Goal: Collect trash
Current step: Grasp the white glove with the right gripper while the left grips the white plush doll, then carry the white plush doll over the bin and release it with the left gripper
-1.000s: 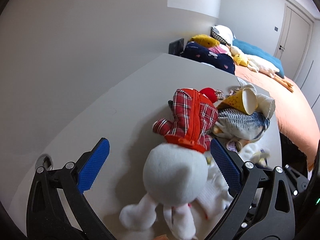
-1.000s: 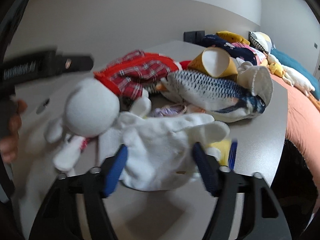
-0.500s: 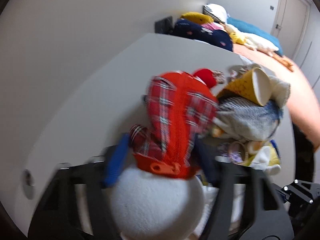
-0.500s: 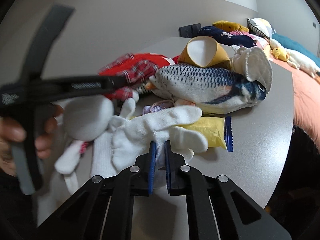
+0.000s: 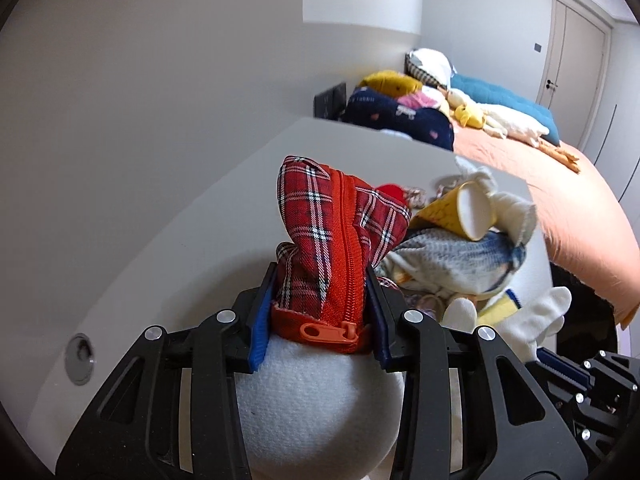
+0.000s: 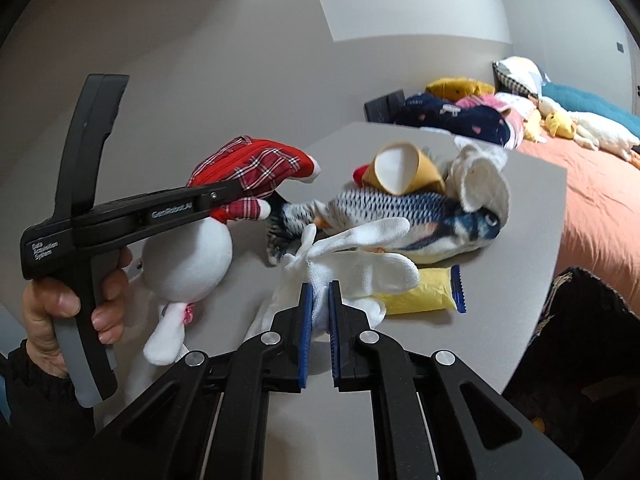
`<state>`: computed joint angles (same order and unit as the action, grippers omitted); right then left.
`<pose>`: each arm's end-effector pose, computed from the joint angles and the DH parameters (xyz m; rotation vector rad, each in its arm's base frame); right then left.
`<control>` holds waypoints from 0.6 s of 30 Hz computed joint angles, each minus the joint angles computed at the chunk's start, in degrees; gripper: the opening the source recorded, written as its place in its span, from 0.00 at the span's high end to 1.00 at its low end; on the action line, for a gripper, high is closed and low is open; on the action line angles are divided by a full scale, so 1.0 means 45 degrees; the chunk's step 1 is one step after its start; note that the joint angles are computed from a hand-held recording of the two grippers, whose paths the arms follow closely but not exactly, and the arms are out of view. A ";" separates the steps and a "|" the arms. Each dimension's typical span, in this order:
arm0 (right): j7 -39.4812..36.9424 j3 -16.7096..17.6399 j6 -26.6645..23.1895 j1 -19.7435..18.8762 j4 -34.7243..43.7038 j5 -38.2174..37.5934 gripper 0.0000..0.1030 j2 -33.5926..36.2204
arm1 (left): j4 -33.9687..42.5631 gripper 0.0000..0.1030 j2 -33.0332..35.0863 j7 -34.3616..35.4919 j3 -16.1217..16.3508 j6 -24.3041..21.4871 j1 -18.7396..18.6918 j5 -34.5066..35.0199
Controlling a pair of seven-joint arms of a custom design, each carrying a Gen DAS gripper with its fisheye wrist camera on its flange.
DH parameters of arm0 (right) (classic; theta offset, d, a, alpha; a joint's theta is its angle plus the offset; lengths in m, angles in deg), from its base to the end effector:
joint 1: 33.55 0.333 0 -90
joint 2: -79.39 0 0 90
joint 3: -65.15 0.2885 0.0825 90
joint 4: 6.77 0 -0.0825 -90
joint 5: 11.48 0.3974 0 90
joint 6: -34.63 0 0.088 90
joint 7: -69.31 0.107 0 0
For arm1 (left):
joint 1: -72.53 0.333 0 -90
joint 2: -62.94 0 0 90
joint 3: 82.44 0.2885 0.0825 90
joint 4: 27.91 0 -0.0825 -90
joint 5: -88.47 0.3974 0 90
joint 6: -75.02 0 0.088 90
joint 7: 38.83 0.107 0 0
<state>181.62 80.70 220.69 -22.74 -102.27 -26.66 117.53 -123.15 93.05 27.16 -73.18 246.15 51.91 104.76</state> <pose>0.6543 0.3118 0.3141 -1.7250 1.3982 -0.3670 0.7018 -0.1799 0.3671 -1.6588 1.8298 -0.7850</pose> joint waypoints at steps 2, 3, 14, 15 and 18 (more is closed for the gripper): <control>0.0165 -0.0300 0.0428 0.0207 -0.0442 0.0025 0.92 -0.0346 | -0.0458 0.62 -0.0424 -0.0248 0.0243 0.0237 -0.0247 0.0202; 0.0260 -0.0395 0.0579 0.0252 -0.0613 0.0007 0.93 -0.0491 | -0.0675 0.62 -0.0625 -0.0386 0.0334 0.0341 -0.0343 0.0282; 0.1198 -0.3514 0.2667 0.2693 -0.3326 0.0722 0.93 -0.2589 | -0.2296 0.62 -0.2171 -0.2160 0.1421 0.1182 -0.1555 0.1994; 0.1123 -0.3691 0.2774 0.2861 -0.3527 0.0873 0.93 -0.2720 | -0.2397 0.62 -0.2280 -0.2391 0.1541 0.1225 -0.1696 0.2258; 0.0780 -0.4164 0.3126 0.3312 -0.4104 0.1495 0.93 -0.3091 | -0.2547 0.62 -0.2489 -0.2709 0.1382 0.1261 -0.1662 0.2691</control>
<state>185.13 61.96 234.75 -7.84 -120.74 -19.93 103.62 -134.62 81.85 14.97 -66.96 251.83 44.43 116.87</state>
